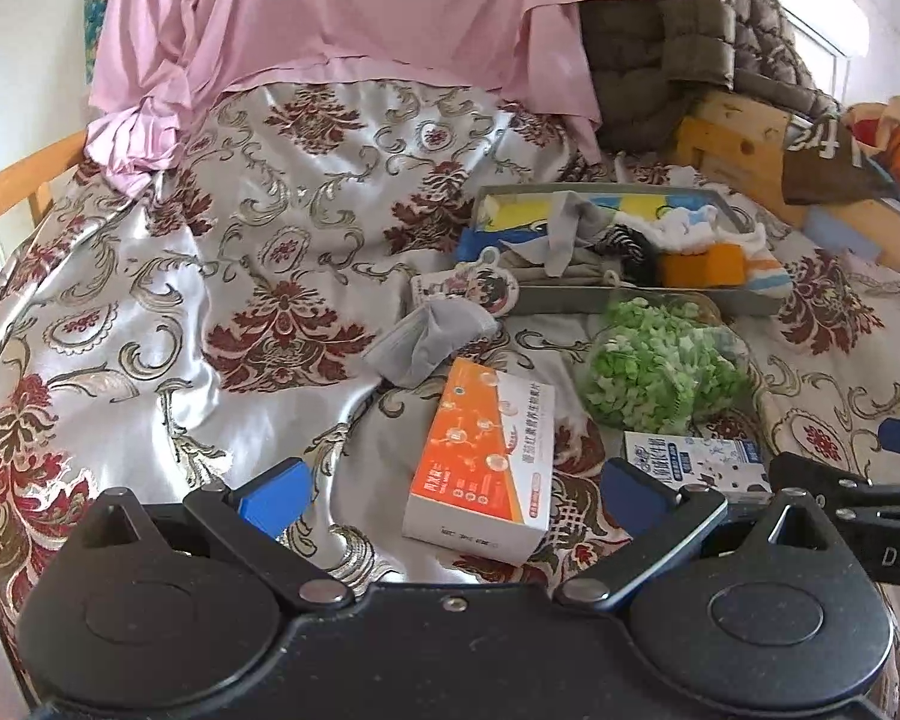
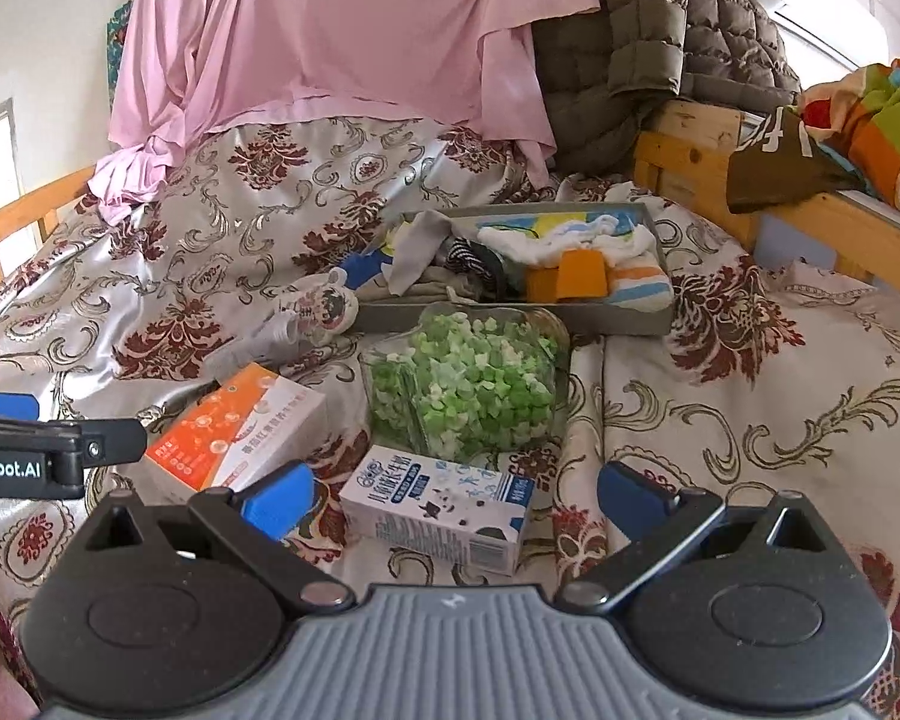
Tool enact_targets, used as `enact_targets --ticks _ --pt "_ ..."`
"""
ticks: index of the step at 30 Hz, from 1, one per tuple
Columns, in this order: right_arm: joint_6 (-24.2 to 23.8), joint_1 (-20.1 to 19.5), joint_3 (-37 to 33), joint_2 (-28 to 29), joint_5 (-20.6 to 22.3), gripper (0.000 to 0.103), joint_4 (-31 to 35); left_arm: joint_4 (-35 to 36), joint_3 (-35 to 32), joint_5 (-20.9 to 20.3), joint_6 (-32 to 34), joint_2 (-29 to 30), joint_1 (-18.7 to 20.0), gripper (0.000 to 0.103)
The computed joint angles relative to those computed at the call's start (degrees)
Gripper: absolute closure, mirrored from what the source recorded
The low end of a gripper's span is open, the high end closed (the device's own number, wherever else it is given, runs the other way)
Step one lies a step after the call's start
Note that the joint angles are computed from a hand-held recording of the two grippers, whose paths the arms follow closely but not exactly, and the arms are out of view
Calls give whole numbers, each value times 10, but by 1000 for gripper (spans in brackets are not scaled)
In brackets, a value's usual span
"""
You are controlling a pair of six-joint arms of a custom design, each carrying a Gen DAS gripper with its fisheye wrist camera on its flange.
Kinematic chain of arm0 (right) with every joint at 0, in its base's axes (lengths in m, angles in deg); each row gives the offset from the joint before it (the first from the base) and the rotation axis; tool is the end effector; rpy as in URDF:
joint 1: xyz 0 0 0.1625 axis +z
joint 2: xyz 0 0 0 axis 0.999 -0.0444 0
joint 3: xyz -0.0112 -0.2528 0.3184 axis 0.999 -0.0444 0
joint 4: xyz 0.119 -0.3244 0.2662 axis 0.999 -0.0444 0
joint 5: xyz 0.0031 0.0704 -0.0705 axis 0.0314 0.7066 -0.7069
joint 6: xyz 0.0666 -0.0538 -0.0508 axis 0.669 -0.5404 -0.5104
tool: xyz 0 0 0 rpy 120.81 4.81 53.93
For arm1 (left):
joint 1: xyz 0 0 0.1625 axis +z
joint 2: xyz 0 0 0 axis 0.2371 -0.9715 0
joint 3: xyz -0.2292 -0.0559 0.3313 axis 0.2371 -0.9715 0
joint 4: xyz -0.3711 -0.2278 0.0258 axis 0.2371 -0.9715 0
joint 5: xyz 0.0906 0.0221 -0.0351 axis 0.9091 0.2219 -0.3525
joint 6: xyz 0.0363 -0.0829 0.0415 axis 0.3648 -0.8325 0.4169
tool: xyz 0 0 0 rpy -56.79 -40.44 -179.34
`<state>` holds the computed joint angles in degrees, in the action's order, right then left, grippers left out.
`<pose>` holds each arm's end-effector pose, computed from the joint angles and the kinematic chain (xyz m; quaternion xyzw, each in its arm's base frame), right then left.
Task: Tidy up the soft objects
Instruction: 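Move both open tools back over the remaining pile, then lower the left tool onto the grey drawstring pouch while the right tool lowers onto the cartoon tag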
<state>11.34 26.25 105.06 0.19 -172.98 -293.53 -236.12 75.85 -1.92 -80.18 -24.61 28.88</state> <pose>0.2888 -0.4745 0.1347 0.2495 -0.8230 0.4119 0.3013 -0.1939 -0.4783 0.2551 0.1404 0.8335 -0.4149 0.3368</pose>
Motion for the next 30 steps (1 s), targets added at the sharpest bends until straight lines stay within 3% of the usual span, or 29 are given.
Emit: enact_targets --ticks 3,10,17,21,26,30 --pt "-7 -1 -4 8 -1 0 -12 28 -8 -4 -24 -5 3 1" --pt "2 -6 -18 18 -9 0 5 30 -13 7 -10 -1 7 1" --pt "10 -11 -34 28 4 0 18 91 -35 9 -55 -7 20 1" --pt "5 -15 -38 33 16 0 17 89 -54 31 -61 3 33 1" --pt "3 -21 -62 53 39 0 5 58 -82 30 -15 24 52 1" --pt "7 -23 -85 70 30 0 20 26 -107 11 47 45 71 1"
